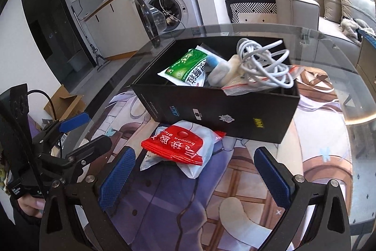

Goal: Organize soft objects
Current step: 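Open both grippers and move them back toward the remaining packets, then grasp the red snack bag with the right gripper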

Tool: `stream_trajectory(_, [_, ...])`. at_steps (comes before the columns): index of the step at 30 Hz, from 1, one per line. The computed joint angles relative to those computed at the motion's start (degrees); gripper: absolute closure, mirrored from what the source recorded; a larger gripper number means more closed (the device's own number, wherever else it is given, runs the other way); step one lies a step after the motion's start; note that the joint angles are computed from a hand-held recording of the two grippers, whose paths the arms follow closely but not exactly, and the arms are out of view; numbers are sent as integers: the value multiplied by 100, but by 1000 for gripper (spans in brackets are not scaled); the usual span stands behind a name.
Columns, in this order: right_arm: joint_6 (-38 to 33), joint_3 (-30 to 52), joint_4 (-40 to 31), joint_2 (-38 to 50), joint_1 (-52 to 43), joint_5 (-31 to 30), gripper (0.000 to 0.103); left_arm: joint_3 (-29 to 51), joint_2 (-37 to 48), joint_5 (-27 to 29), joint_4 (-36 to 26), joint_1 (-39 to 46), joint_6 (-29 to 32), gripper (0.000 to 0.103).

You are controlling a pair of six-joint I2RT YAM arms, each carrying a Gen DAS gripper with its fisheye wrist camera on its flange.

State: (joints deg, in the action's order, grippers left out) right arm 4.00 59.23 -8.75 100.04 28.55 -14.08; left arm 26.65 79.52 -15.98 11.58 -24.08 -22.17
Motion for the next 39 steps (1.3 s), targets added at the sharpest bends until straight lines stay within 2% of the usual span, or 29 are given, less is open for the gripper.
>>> stream_trajectory(18, [392,662,-77,887,278,340,0,1,231,122,104,169,-19,0])
stream_trajectory(29, [287,272,-9,629,-185,320,0,-9,274,167,145,208,17,0])
stream_trajectory(39, [-181,15,-111,377,-611,242,1,142,488,254,137,167,36,0])
